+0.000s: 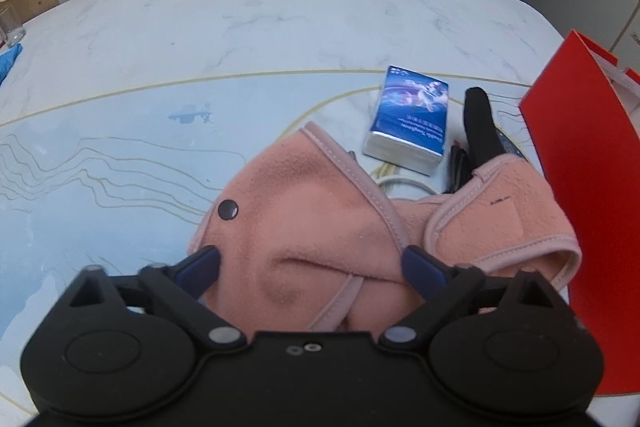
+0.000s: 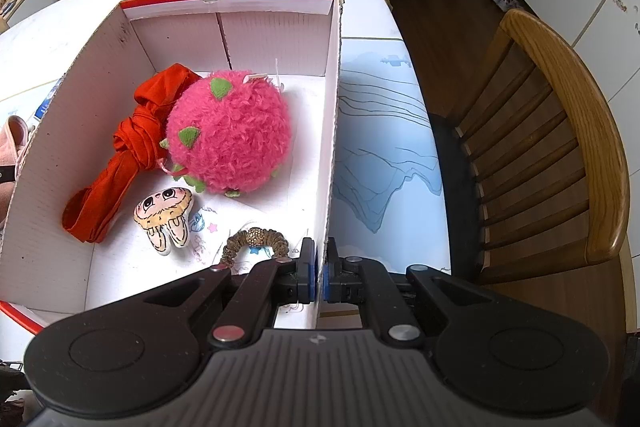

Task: Organize objects
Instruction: 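Move the left tool back over the pink fabric headband, then grasp the pink fabric headband with the left tool and lift it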

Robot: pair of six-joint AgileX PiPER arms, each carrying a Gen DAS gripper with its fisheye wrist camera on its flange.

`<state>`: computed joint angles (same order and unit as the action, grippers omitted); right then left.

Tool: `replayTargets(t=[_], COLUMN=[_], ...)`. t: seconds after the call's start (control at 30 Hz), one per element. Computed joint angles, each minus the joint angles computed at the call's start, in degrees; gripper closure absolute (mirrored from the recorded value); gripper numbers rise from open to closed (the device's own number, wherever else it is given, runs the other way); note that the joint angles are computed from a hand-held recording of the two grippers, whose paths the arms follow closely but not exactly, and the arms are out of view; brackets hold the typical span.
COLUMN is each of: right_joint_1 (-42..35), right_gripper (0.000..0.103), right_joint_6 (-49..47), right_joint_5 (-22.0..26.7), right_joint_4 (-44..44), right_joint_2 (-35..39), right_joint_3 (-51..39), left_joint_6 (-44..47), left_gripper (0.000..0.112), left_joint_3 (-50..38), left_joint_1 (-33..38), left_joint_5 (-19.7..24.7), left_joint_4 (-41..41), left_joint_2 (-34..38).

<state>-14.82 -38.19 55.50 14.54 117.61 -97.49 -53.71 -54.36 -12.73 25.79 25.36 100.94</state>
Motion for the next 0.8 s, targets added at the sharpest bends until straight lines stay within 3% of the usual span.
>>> replayTargets(t=[0.23, 0.43, 0.8], right_joint_1=[-0.02, -0.03, -0.46], right_gripper=[0.1, 0.1, 0.099], right_joint_6=[-0.32, -1.08, -3.52], right_joint_5=[0.08, 0.11, -0.23], right_joint_4=[0.14, 0.32, 1.5], right_joint_2=[0.17, 0.21, -0.35], right_joint_3=[-0.13, -0.19, 0.92], left_joint_6=[-0.16, -2.47, -4.64], left_gripper=[0.057, 0.083, 0.09], left_joint_3=[0.27, -0.43, -1.13], left_joint_1=[-1.0, -3.09, -7.5], left_joint_5=[-0.28, 2.66, 8.5], left_joint_4=[0.7, 1.95, 2.72], left_joint_2=[-1.17, -2.96, -10.6])
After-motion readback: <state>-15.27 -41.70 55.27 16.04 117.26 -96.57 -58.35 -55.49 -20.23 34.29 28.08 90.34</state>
